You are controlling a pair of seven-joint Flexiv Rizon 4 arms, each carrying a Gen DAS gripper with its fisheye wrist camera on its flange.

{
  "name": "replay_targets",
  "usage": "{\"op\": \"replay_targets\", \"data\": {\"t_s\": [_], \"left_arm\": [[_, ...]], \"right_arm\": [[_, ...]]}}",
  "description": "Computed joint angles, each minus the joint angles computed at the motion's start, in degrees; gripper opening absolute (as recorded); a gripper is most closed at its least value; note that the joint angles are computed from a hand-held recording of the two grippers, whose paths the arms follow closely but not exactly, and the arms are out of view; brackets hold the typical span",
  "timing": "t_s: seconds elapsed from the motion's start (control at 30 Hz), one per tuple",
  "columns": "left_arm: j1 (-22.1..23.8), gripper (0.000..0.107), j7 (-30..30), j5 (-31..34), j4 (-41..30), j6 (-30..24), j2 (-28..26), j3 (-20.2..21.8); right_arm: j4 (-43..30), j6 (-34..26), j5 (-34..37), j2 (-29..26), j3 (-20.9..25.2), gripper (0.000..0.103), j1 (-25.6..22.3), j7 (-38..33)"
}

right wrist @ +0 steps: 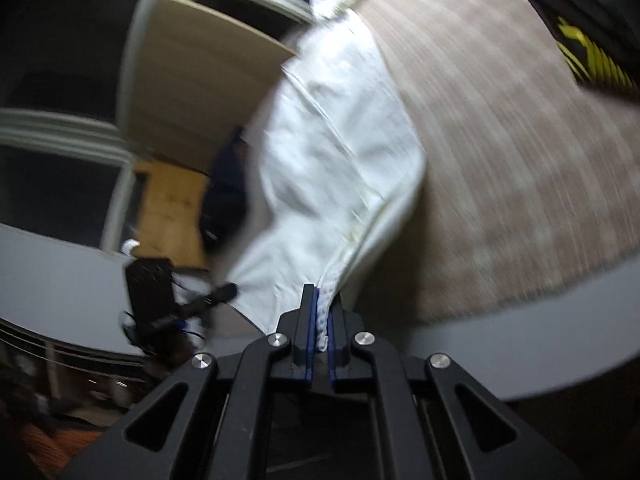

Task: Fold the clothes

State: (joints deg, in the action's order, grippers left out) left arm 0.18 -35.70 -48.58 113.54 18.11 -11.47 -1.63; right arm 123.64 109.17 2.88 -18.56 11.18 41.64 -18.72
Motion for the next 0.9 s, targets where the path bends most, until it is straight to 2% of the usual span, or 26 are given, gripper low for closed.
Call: {"op": "replay_targets", "data": {"t_s": [0.1, 0.27, 0.33, 0.4, 0.43, 0.5, 0.57, 0.63, 0.73, 0.77, 0.8, 0.83, 0.9], "left_arm": [[-0.42, 0.004, -1.61, -1.91, -4.37, 2.12, -2.25, -1.26], [-2.08, 0.004, -6.27, -2.73, -12.98, 8.81, -10.65, -4.28], [-3.08, 0.009, -9.59, -0.01, -17.79, 12.16, -15.72, -5.25], [-5.29, 0.010, -16.59, 7.02, -23.88, 15.87, -21.67, -4.75], [-5.82, 0.014, -20.43, 9.48, -26.53, 15.90, -23.97, -4.51], [-5.84, 0.015, -25.27, 11.70, -30.56, 15.85, -27.23, -5.11], [-4.42, 0.023, -24.76, 10.87, -29.98, 18.03, -26.43, -7.17], [-3.37, 0.045, -22.77, 10.14, -28.33, 20.73, -24.43, -8.49], [-3.18, 0.046, -19.53, 11.23, -25.21, 26.09, -20.49, -8.18], [-3.46, 0.046, -19.57, 12.16, -24.65, 27.67, -19.62, -7.68], [-3.48, 0.047, -19.27, 12.48, -23.94, 28.81, -18.77, -7.64], [-3.13, 0.047, -18.25, 11.63, -22.78, 29.09, -17.87, -8.39], [-2.85, 0.047, -15.81, 9.51, -20.39, 28.33, -16.46, -9.90]], "right_arm": [[-3.09, 1.13, -3.98, -1.06, 4.02, 0.005, -5.88, 0.55], [-12.86, -3.93, -17.26, -8.13, 14.35, 0.004, -23.04, 1.36], [-19.40, -10.41, -21.93, -14.38, 20.46, 0.005, -30.02, -0.14], [-26.37, -19.37, -23.53, -20.33, 26.10, 0.010, -34.79, -3.78], [-29.43, -24.75, -23.54, -22.70, 28.67, 0.010, -36.65, -5.76], [-34.69, -33.22, -22.35, -26.24, 31.80, 0.010, -38.57, -9.19], [-36.94, -36.25, -20.48, -27.65, 33.71, 0.013, -39.81, -12.09], [-36.59, -38.03, -20.65, -25.76, 32.55, 0.014, -39.29, -14.31], [-35.84, -40.41, -20.42, -23.41, 32.14, 0.019, -38.77, -18.62], [-36.31, -39.84, -19.17, -24.17, 33.00, 0.031, -39.19, -20.26], [-36.74, -38.52, -17.25, -25.41, 34.72, 0.051, -40.26, -22.24], [-37.14, -37.12, -15.21, -26.82, 36.85, 0.056, -41.59, -24.36], [-39.07, -36.70, -12.12, -29.08, 38.98, 0.057, -42.80, -26.37]]}}
